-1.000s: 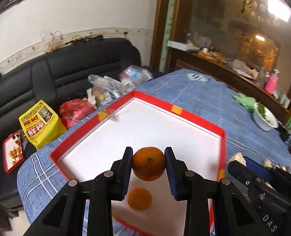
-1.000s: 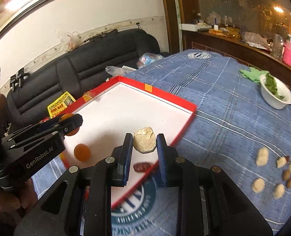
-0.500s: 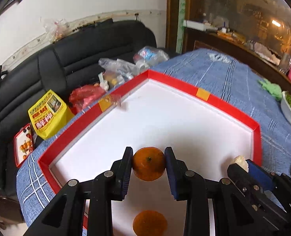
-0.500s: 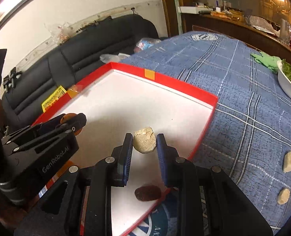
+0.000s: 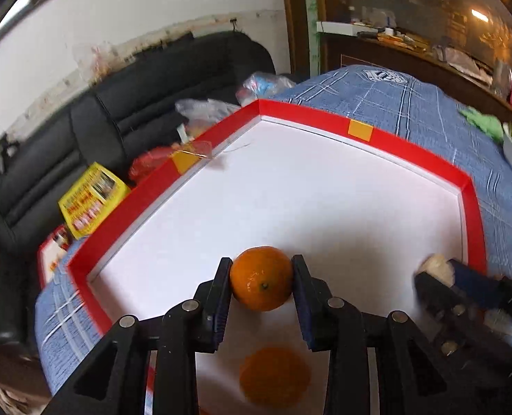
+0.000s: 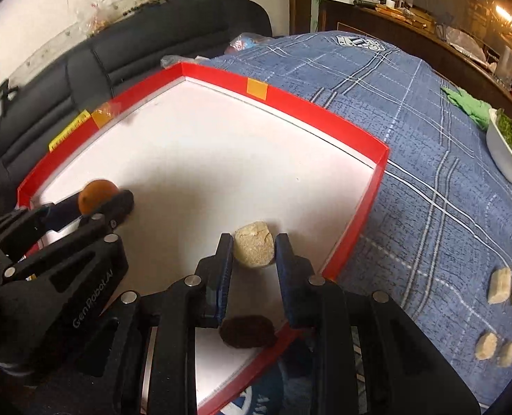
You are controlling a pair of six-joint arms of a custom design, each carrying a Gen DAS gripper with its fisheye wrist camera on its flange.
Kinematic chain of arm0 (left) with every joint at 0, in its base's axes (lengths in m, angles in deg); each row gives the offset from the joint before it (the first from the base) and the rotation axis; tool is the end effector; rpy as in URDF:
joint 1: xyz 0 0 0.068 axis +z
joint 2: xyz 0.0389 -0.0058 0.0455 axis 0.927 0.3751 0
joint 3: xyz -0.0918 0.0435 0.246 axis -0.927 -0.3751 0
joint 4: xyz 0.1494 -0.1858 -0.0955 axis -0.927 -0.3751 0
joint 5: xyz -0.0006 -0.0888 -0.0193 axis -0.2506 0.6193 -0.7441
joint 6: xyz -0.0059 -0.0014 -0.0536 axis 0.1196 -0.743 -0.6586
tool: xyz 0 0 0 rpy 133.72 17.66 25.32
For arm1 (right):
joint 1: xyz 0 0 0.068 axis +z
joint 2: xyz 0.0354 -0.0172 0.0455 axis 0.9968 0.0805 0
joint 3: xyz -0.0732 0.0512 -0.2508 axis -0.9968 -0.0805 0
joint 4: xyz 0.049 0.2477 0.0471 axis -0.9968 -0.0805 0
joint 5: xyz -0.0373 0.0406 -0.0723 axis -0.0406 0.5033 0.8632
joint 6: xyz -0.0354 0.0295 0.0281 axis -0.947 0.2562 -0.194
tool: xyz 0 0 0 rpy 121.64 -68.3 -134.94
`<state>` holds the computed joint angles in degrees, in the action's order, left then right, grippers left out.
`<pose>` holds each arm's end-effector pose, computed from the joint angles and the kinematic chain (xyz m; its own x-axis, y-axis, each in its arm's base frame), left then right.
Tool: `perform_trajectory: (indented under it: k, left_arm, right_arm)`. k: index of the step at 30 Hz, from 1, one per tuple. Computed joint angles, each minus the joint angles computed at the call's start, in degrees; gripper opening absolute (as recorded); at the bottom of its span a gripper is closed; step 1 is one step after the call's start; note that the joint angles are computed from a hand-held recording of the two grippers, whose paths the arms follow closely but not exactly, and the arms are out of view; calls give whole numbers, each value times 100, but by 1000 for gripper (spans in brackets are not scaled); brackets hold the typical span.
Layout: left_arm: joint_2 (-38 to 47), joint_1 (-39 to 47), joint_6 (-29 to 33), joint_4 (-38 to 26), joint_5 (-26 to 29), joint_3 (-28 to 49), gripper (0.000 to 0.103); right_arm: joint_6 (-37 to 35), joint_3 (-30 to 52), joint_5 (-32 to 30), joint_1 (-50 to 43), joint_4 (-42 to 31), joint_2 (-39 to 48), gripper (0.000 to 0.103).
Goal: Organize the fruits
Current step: 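Carry the orange and the pale ball over the tray with both grippers, then open the left gripper to drop the orange while the right releases the ball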
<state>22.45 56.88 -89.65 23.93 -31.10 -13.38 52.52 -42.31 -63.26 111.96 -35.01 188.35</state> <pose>0.2353 -0.0328 0.0719 -0.7572 -0.0947 -0.6463 -0.2347 0.9628 0.1338 0.2628 0.1285 0.0454 -0.7711 -0.2801 -0.5718 -0.3380 0.9411 -0.0052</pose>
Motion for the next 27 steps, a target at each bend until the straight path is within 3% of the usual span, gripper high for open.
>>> perform_trajectory:
  k: [5, 11, 16, 18, 21, 24, 26, 27]
  left_arm:
    - [-505, -165, -297, -305, 98, -370, 33]
    - [-1196, -801, -615, -432, -218, -1095, 33]
    - [-2183, -1474, -1238, -1047, -289, -1626, 33]
    - [-2245, -1731, -1443, -1116, -467, -1663, 33]
    - [-2195, -1442, -1452, -1087, -179, -1561, 33]
    - [-2313, -1219, -1325, -1118, -36, -1525, 38]
    - [-2621, -1232, -1434, -1314, -161, -1556, 50]
    - [-2749, -1167, -1497, -1479, -235, -1507, 60]
  right_arm:
    - [-98, -481, 23, 51, 169, -290, 24]
    - [-95, -1068, 64, 251, 212, -710, 24]
    - [-5, -1996, -3, 410, 408, -1377, 24]
    - [-6, -2335, 17, 472, 527, -1616, 24]
    - [-7, -2354, -288, 254, 552, -1654, 24]
    - [33, -2379, -645, -32, 793, -1605, 36]
    - [22, -2465, -925, -225, 963, -1663, 48]
    - [27, -2549, -946, -303, 1054, -1778, 53]
